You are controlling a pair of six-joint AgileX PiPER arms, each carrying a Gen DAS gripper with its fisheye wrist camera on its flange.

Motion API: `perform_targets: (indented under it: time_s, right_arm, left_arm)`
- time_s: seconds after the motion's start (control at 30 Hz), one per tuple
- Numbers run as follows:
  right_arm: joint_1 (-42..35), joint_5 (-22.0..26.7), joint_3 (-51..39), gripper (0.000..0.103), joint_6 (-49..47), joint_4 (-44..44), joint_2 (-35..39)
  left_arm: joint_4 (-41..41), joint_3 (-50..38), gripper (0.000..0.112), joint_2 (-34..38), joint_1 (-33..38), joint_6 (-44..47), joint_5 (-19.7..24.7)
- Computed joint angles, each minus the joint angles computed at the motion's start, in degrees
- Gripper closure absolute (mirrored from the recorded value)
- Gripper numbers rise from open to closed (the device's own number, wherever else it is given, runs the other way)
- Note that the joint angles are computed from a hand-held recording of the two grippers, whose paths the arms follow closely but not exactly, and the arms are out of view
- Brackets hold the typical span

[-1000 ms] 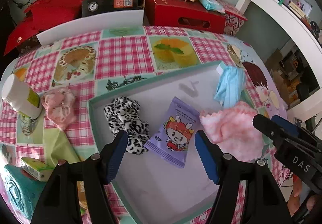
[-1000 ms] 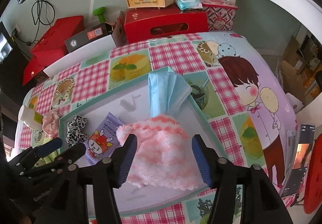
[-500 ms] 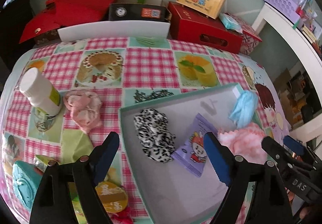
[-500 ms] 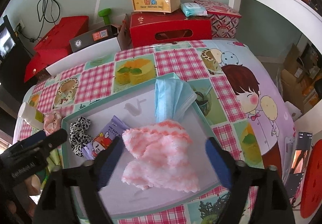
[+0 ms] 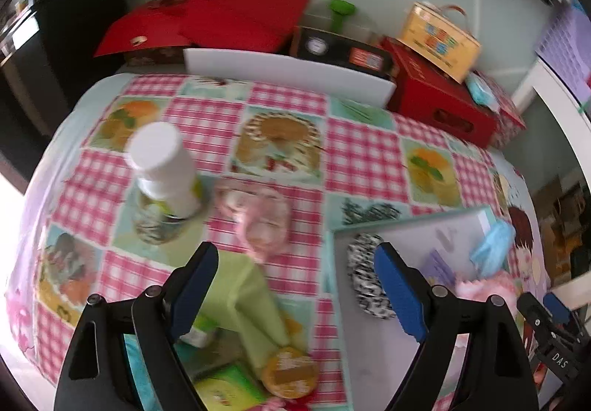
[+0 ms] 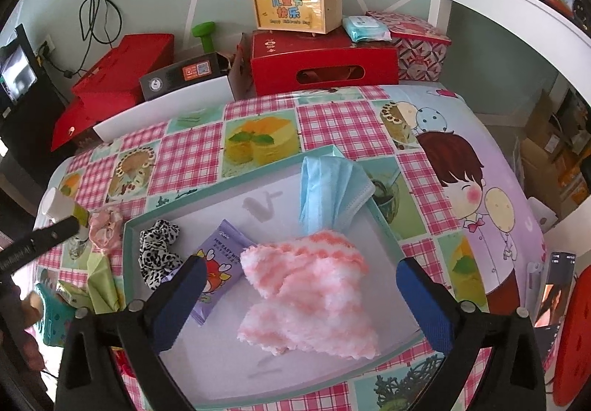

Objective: Organize soft objects
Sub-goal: 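Move both open tools back from the tray toward the pile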

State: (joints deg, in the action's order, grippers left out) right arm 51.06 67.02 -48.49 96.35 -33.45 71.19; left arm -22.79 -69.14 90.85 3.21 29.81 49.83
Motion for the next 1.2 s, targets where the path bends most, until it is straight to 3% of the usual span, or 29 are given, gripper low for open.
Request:
perform_targets:
  time_s: [0.5, 1.1, 1.2]
  right_arm:
    - [1.1, -0.9, -4.3, 0.0, -0.9, -0.8, 4.3]
    - [0.8, -12.5, -18.5, 0.0, -13.5, 3.3, 20.9]
    - [0.1, -16.5, -20.5, 0.0, -16.1, 5.0, 23.1]
  left_arm:
    - [5.0, -12.6, 0.026, 8.6, 15.9, -5.1, 2.8]
    - [8.7, -15.1, 0.026, 12.5, 15.7, -2.8, 7.1]
    - [8.6, -15.1, 0.026, 12.9, 15.2, -2.1, 7.9]
